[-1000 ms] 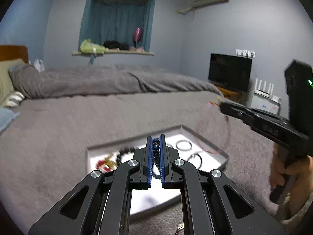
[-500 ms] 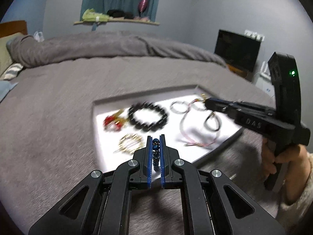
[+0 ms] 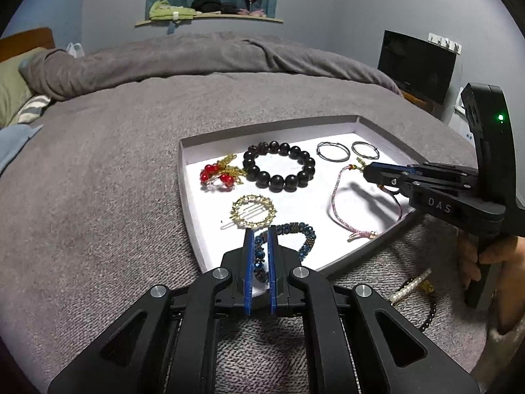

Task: Organize jewelry
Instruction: 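Carry the blue bead bracelet into the tray while the right tool carries the pink cord bracelet, then open the left tool in the tray while the right tool releases the pink cord bracelet, then withdraw both open tools from the tray to the remaining jewelry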

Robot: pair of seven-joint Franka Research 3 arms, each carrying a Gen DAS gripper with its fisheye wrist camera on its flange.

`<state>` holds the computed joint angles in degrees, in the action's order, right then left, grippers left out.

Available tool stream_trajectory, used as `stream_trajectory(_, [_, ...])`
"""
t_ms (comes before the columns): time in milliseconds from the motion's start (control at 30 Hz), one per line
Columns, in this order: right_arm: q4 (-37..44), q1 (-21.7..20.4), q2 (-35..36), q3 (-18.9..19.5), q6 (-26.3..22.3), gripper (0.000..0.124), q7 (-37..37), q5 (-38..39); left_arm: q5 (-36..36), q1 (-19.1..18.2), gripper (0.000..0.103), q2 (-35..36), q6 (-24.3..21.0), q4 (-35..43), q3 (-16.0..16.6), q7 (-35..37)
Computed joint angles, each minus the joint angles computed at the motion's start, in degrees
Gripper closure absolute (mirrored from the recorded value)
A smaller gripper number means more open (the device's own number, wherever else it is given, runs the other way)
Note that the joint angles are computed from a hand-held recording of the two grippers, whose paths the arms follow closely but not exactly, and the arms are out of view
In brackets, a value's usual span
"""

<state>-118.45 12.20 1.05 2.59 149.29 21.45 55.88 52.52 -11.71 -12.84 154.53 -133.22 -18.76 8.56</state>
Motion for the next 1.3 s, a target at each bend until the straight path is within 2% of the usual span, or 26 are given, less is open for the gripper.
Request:
stream_trajectory(67, [0.14,-0.11,0.17,-0.08,-0.32,0.117,0.51,-0.14,0.01,0.00,0.095,-0.02,-0.15,0.04,-0.03,-0.08])
stream_trajectory(133, [0.29,-0.25,0.31,-0.13,-0.53,0.110,0.87,0.13,0.57,0.12,0.087,-0.03,-0.18,0.10,-0.19,-0.82])
stream_trajectory(200, [0.48,-0.47,0.32,-0.21,-1.13,0.093,0.92,0.60,0.80,0.02,0.082,0.23,-0.71,0.50,-0.35,-0.80])
stream_trajectory(333, [0.11,-0.64,-0.43,-0.29,-1.20,0.093,-1.08,2.99,2.21,-0.24,0.078,0.17,-2.29,0.93,-0.74,-1.66])
stream_trajectory(433, [-0.07,-0.76,-1.00,-0.58,-1.21,0.089,-2.42,5.27,5.43,0.22,0.069,-0.68,-1.94,0.61,-1.09,-5.15])
stream_trajectory(500, [-0.11,-0.99,-1.52,-0.96,-1.64,0.077,-3.62,7.65,7.63,0.50,0.063,-1.21,-1.95,0.60,-1.43,-7.26])
stream_trajectory(533, [-0.15,-1.08,-1.80,-1.12,-1.81,0.076,-4.18,8.76,8.73,0.63,0.059,-1.40,-2.16,0.66,-1.63,-8.31])
stream_trajectory(600, [-0.22,-1.17,-2.30,-1.39,-2.02,0.070,-5.16,10.57,10.80,0.75,0.040,-1.79,-3.07,0.77,-2.09,-10.50])
stream_trajectory(667, [-0.36,-1.21,-2.85,-1.66,-2.10,0.057,-6.50,12.89,11.82,0.57,0.033,-1.87,-3.70,0.92,-2.13,-11.55])
stream_trajectory(767, [-0.66,-1.14,-3.47,-1.89,-1.75,0.048,-8.03,14.76,12.91,0.27,0.028,-1.90,-4.62,1.09,-2.08,-12.70])
stream_trajectory(867, [-1.35,-1.17,-4.30,-2.30,-1.81,0.032,-10.02,16.82,14.03,-0.06,0.023,-1.83,-6.32,1.40,-2.32,-13.75])
stream_trajectory(1000, [-3.21,-1.12,-6.17,-2.87,0.37,0.026,-12.58,19.96,14.95,-0.92,0.014,-1.84,-8.79,1.76,-2.63,-14.93])
stream_trajectory(1133, [-4.96,-1.38,-8.14,-3.99,0.35,0.026,-13.86,22.47,16.04,-1.90,0.012,-2.18,-10.33,1.71,-3.11,-16.19])
stream_trajectory(1300, [-7.85,-1.82,-10.51,-5.09,0.94,0.026,-16.04,24.11,17.34,-3.48,0.008,-2.48,-15.04,1.80,-4.34,-17.26])
